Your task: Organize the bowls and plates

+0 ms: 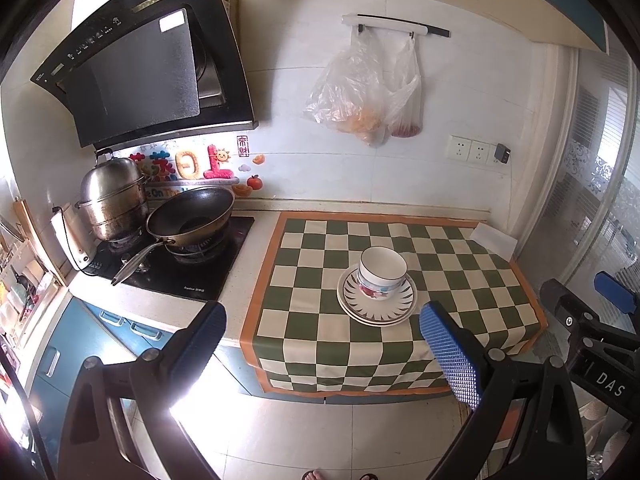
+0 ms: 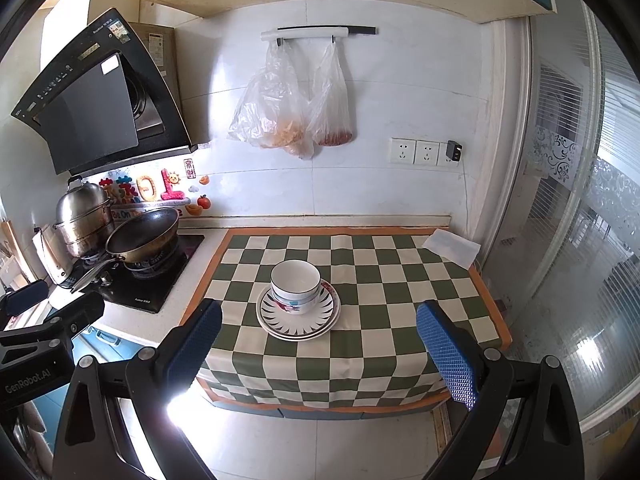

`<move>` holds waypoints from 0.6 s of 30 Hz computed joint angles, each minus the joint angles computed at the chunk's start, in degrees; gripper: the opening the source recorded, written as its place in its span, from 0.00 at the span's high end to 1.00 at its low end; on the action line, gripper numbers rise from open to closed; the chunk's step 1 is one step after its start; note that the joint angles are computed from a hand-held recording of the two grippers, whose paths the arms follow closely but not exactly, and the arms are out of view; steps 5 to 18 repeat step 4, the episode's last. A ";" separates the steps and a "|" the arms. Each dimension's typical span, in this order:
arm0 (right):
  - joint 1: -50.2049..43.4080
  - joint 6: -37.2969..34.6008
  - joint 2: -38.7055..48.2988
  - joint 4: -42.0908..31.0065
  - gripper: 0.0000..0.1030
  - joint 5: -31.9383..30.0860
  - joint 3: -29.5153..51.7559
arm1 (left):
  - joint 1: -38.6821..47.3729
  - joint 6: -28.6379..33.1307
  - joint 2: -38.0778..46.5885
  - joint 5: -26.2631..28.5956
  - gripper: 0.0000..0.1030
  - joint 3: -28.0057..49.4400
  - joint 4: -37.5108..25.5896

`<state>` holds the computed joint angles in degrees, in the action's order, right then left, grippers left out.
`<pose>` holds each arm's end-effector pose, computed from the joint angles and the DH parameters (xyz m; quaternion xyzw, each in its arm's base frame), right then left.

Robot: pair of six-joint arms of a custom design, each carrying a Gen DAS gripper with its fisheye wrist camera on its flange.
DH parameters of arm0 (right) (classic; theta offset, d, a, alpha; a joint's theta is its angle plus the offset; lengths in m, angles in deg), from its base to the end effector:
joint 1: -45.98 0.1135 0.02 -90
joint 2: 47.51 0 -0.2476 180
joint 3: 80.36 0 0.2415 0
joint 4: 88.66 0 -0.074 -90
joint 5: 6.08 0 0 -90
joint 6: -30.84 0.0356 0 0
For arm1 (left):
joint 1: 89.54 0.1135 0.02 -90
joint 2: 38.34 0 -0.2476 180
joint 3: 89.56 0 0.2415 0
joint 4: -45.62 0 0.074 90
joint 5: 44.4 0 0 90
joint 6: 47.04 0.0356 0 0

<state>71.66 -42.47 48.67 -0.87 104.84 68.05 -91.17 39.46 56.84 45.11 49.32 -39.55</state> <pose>0.2549 0.1085 0.4816 0.0067 0.8944 -0.0032 0.4471 0.2990 -0.0082 0.4544 -0.0166 0.9115 -0.0145 0.4107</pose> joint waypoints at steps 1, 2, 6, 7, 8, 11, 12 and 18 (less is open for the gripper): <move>0.06 0.06 -0.01 -0.03 0.03 0.04 0.01 | -0.09 0.02 -0.06 -0.21 0.03 -0.07 0.09; -0.10 -0.07 0.19 0.01 0.03 -0.03 0.23 | -0.21 0.07 -0.19 -0.48 0.03 -0.27 0.27; 0.11 0.08 -0.09 0.06 0.03 0.06 -0.14 | -0.08 0.31 -0.85 -0.70 0.03 -1.00 0.57; 0.11 0.08 -0.09 0.06 0.03 0.06 -0.14 | -0.08 0.31 -0.85 -0.70 0.03 -1.00 0.57; 0.11 0.08 -0.09 0.06 0.03 0.06 -0.14 | -0.08 0.31 -0.85 -0.70 0.03 -1.00 0.57; 0.11 0.08 -0.09 0.06 0.03 0.06 -0.14 | -0.08 0.31 -0.85 -0.70 0.03 -1.00 0.57; 0.11 0.08 -0.09 0.06 0.03 0.06 -0.14 | -0.08 0.31 -0.85 -0.70 0.03 -1.00 0.57; 0.11 0.08 -0.09 0.06 0.03 0.06 -0.14 | -0.08 0.31 -0.85 -0.70 0.03 -1.00 0.57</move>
